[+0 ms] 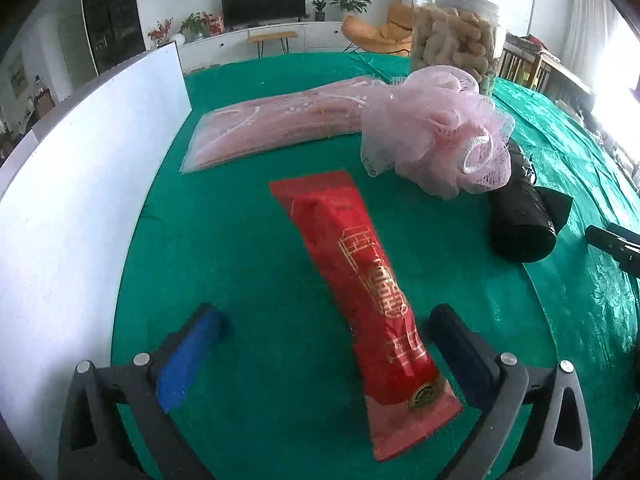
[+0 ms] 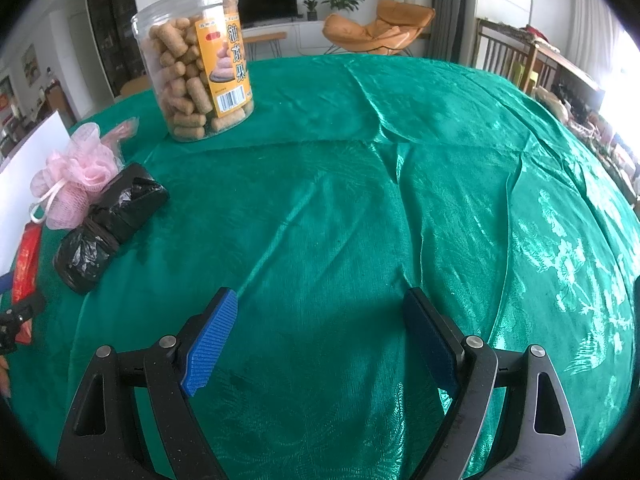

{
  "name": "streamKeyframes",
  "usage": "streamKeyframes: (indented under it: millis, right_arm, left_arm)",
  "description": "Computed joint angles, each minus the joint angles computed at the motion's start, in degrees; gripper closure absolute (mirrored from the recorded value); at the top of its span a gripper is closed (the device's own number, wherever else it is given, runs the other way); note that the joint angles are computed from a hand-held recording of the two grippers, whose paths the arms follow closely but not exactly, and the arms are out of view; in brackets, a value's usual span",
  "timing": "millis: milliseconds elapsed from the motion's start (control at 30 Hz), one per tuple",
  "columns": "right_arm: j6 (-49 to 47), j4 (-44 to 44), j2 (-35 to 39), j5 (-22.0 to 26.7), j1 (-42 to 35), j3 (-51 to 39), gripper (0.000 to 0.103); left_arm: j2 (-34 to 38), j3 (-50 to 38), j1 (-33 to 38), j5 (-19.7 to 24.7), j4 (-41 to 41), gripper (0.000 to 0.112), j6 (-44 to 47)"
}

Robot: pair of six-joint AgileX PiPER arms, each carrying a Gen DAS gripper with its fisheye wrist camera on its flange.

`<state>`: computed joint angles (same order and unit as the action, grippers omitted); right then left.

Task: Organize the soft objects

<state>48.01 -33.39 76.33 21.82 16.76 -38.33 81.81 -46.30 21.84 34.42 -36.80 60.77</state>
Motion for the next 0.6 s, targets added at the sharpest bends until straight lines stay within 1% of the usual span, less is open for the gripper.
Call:
streamKeyframes:
  millis: [367,467,533,567,600]
  right_arm:
    - [0.57,-1.11,0.09,0.87,0.35,-0.01,0.015]
    - [-2.92,1.40,0.93,1.28,0.20,-0.90,0.009]
    - [-5.26,3.53,1.08,1.70,-0.15,-1.44,0.008]
    - [-5.94,4.45,1.35,2.51,-0.03,-2.06,0.009]
    - [-7.20,6.43,1.88,4.43,0.21,-3.41,0.009]
  left_arm:
    - [0.15,-0.14,0.02,-0.02,0.02,0.009,0.02]
    - [0.13,-0.10,0.06,-0.02,-0.03,0.009,0.08]
    - [0.10,-0.07,0.09,0.01,-0.08,0.009,0.17]
    - [0.14,-0.10,0.09,0.01,-0.07,0.009,0.15]
    - [0.09,-0.06,0.09,0.01,-0.07,0.009,0.16]
